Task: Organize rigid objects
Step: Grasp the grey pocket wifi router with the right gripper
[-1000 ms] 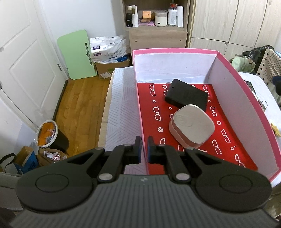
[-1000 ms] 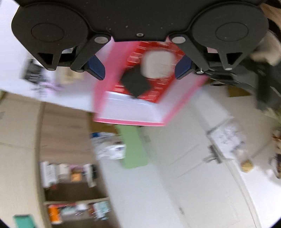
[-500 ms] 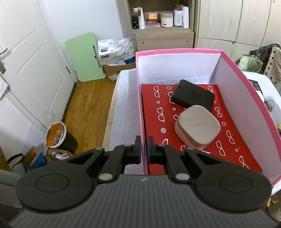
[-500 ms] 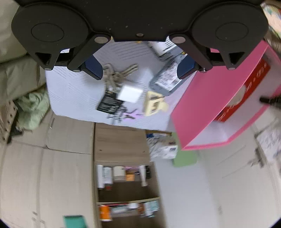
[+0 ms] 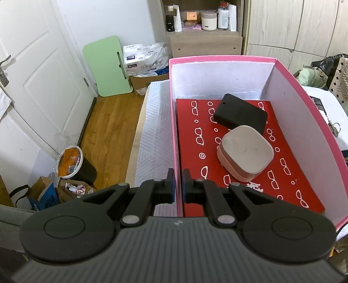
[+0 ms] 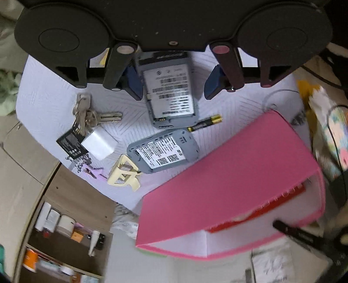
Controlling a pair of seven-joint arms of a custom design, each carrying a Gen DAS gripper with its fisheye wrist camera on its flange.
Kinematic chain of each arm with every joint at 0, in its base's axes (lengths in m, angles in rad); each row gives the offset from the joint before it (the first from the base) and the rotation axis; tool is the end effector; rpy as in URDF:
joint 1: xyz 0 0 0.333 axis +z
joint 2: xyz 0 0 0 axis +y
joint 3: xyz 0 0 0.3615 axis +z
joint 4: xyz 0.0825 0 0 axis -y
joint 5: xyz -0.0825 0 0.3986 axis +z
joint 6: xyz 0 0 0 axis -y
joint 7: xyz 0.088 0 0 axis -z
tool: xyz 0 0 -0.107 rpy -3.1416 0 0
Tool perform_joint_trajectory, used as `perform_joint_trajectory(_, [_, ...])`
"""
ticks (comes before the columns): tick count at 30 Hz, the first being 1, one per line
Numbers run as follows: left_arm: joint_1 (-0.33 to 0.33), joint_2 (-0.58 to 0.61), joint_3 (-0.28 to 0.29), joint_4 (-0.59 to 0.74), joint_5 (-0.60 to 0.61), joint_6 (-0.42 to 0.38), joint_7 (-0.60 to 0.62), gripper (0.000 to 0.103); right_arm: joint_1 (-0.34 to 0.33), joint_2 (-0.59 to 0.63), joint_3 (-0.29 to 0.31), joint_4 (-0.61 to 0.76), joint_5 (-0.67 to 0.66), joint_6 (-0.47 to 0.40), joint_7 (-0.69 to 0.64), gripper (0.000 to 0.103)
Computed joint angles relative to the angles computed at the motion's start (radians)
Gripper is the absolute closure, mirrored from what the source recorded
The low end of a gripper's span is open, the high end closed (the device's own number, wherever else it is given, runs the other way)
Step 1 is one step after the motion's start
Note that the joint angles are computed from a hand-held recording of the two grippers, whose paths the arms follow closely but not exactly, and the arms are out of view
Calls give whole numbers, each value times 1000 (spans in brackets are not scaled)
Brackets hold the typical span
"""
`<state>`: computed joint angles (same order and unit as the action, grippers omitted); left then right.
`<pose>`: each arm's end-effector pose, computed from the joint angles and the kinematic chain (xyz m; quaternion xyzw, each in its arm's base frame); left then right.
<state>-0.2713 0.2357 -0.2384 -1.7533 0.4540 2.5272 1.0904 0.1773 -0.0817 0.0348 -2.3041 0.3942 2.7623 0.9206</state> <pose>0.6086 -0.3275 0.5354 -0.5625 0.7687 -0.2116 0.2190 0.5393 0.0999 0.4748 -0.8326 0.4739 -0.1581 0.2392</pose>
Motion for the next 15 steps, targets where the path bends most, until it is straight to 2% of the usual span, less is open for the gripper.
perform_joint_trajectory(3, [5,-5,-3,-9,-12,7,8,97,-2,23,-11,35,18,-66,-38,36])
perform_joint_trajectory(5, [9,-6,-6,-13,-24,12,16,97,-3,50,-22,68,92,-107,-82,34])
perform_joint_trajectory(6, [12,-7,-7,-15,-34,15,20,97,-3,58,-21,73,121,-101,-87,32])
perform_joint_trajectory(7, [15,-7,-9,-15,-44,17,25,97,-2,60,-17,69,114,-83,-74,36])
perform_joint_trajectory(11, [19,-9,-10,-19,-61,23,33,97,0,53,-11,62,100,-56,58,38])
perform_joint_trajectory(15, [17,-8,-10,-16,-61,17,43,97,15,13,0,16,141,48,66,39])
